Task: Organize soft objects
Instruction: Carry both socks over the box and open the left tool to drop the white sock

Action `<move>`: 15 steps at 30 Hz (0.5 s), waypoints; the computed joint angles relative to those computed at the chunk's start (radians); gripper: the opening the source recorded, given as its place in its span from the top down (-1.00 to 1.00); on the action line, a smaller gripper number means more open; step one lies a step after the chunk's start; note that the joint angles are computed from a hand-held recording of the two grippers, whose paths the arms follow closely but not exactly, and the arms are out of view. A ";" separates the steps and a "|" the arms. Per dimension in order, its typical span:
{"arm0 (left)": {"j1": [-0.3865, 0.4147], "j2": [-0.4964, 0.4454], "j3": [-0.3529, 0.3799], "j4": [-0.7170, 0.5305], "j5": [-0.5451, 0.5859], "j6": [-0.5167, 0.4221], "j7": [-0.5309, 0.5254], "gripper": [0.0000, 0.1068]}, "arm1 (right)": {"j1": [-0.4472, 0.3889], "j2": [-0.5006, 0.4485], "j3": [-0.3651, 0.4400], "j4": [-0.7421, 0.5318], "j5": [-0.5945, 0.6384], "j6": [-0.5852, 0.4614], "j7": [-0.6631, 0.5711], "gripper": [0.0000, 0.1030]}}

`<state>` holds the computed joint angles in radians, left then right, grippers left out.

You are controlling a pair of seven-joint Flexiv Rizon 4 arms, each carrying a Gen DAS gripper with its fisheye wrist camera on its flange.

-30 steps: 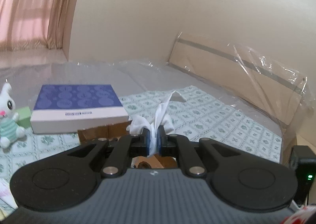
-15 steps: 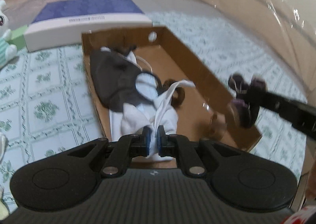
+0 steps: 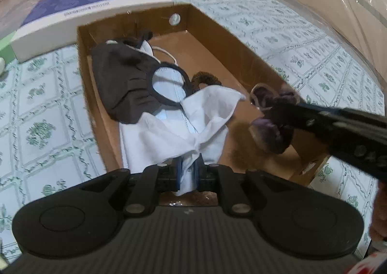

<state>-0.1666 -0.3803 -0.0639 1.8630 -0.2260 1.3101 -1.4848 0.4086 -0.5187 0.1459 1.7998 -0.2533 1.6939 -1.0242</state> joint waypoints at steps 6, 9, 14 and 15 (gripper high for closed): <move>0.011 0.043 -0.001 0.034 0.005 0.057 0.017 0.39 | 0.015 -0.012 -0.009 -0.012 0.007 -0.002 0.012 0.43; 0.021 0.059 -0.014 0.048 -0.014 0.076 0.034 0.33 | 0.064 -0.004 -0.069 -0.001 0.012 0.022 0.030 0.01; 0.037 0.089 -0.035 0.084 -0.061 0.093 0.064 0.28 | 0.054 0.012 -0.061 0.011 0.005 0.024 0.024 0.00; 0.037 0.096 -0.036 0.092 -0.068 0.095 0.068 0.28 | 0.050 0.017 -0.055 0.015 0.004 0.021 0.022 0.00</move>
<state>-0.1294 -0.2842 -0.1000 1.9552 -0.2938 1.4047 -1.4169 0.4581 -0.5022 0.0906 1.8148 -0.2489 1.7149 -1.0018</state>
